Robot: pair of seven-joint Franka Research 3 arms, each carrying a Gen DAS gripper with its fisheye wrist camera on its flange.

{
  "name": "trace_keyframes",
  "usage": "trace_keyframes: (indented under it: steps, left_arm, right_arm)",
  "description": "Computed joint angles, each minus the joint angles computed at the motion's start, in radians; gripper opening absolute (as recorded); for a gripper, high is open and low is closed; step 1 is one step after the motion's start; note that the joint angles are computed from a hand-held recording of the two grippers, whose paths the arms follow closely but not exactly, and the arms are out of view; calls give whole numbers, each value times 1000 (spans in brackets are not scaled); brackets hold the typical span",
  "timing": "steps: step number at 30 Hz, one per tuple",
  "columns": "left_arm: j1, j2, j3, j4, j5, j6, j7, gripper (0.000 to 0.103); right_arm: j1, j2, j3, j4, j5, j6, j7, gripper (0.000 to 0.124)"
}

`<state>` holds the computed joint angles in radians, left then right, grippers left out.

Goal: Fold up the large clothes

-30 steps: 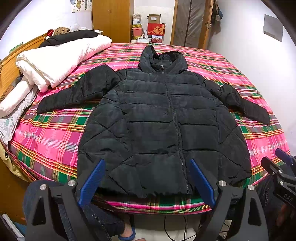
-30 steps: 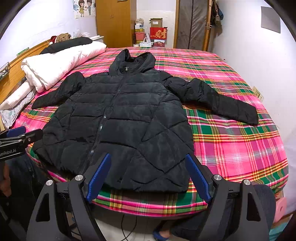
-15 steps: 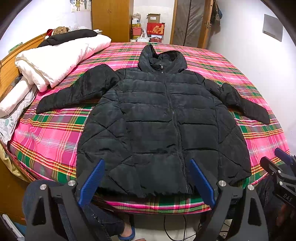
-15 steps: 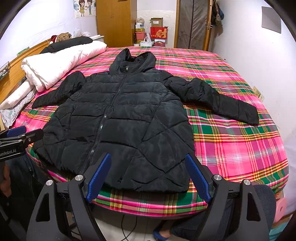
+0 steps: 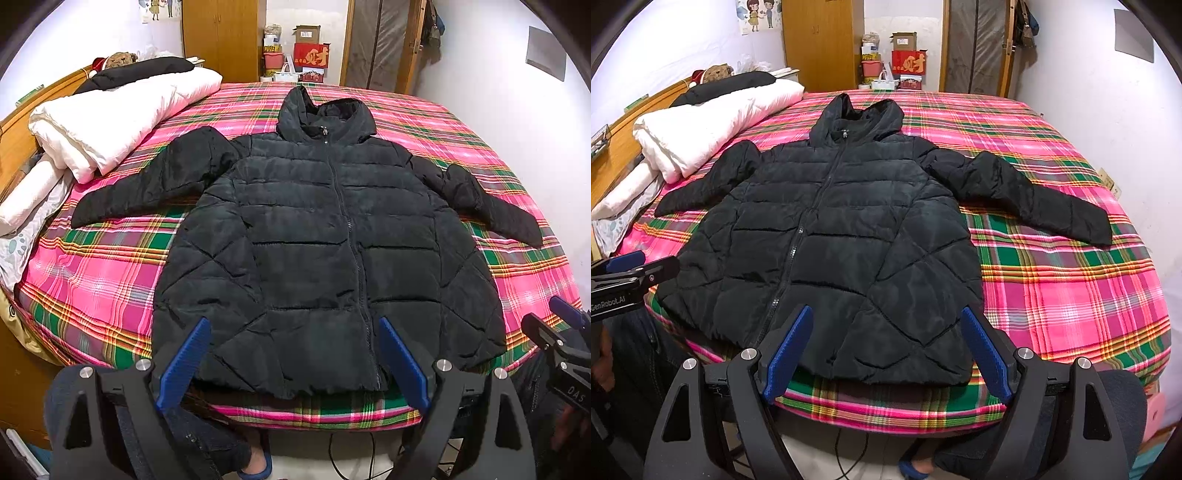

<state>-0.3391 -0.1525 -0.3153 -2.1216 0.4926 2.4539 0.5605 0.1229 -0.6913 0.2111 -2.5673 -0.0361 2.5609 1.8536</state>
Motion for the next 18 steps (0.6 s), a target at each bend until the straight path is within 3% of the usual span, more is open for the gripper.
trace_keyframes:
  steps: [9, 18]
  left_arm:
    - [21, 64, 23, 57, 29, -14, 50, 93]
    - [96, 117, 94, 83, -61, 100, 128, 93]
  right_arm:
    - [12, 101, -20, 62, 14, 56, -36, 82]
    - [32, 301, -35, 206, 4, 105, -74, 82]
